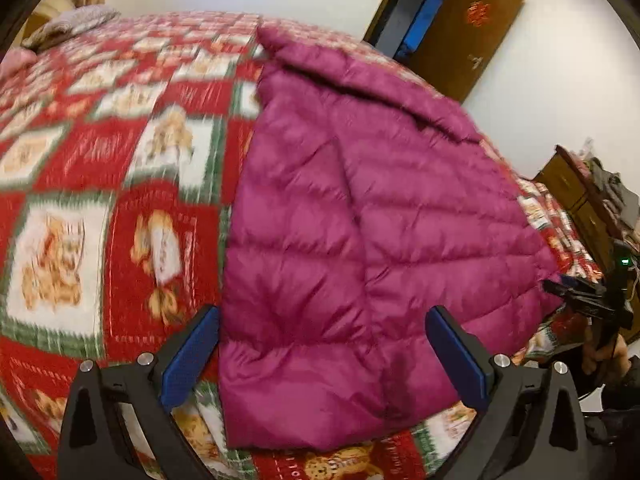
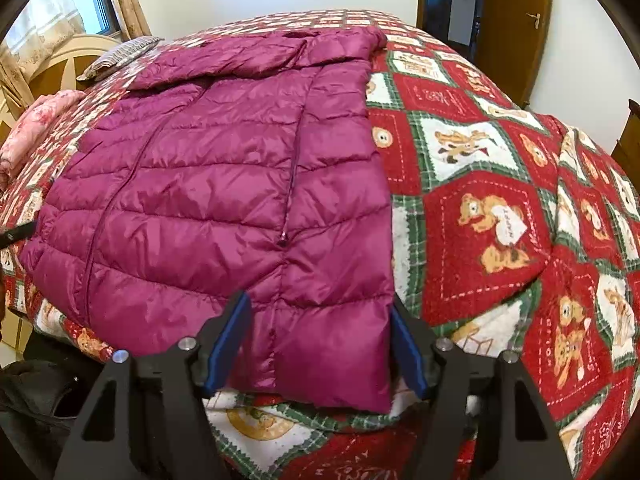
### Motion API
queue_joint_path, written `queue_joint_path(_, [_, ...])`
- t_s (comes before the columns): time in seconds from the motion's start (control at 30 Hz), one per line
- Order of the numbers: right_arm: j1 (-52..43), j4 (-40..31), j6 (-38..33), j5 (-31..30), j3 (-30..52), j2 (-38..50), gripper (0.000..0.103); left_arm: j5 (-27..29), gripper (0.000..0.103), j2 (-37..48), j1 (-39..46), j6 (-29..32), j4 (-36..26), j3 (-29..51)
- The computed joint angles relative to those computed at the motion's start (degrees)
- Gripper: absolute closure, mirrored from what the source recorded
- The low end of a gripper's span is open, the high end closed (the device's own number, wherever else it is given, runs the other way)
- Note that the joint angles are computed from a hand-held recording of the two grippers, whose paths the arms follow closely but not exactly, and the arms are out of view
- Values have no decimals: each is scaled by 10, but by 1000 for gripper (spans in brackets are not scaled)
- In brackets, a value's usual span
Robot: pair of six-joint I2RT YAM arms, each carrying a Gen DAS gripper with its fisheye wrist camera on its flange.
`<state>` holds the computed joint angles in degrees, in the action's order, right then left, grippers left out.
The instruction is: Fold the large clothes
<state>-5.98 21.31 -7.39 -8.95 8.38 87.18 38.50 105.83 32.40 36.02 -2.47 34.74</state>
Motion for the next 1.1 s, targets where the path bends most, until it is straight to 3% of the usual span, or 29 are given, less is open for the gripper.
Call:
queue_joint_path(0.07, [-3,-2,-7,0,1,0,41,10,2,-7,8,17,-3,-8])
queue_joint_path(0.13, [-12,-13,-16,-8,4,-3,53,21,11,-8,22,36,-37,-1])
queue_joint_path(0.2, [-24,-25,-28,-22,8,-4,53,24,39,-4,42,38,-50,5])
queue_joint_path(0.3, [-36,-30,-37,-37,9,-7,53,47,59,25,80,32,-78,33])
queue_joint_path(0.4, [-43,-33,-36,-52,10,-8,51,80,59,59,98,26,-130,71])
queue_joint_path(0.53, [-34,-24,-30,-46,6,-7,47,62,56,42,81,18,-124,61])
queue_joint_path(0.6, [-26,-25,-30,-42,8,-5,42,66,44,41,79,25,-137,63])
queue_joint_path(0.7, [5,-15,-22,-11,12,10,39,66,36,34,71,20,-114,46])
queue_joint_path(0.77, [33,-7,-19,31,16,26,43,51,36,15,60,12,-68,16])
queue_joint_path(0.8, [46,-10,-25,40,18,32,65,49,38,7,57,16,-54,4])
queue_joint_path(0.83, [42,-24,-35,19,26,44,79,49,43,-1,56,25,-44,-7])
queue_joint_path(0.9, [36,-18,-36,6,21,47,85,55,92,12,60,38,-67,3])
queue_joint_path(1.0, [-3,-23,-33,-43,17,30,91,92,98,42,77,66,-119,31])
queue_joint_path(1.1, [-80,-72,-41,-136,16,-19,93,124,99,16,88,99,-154,34])
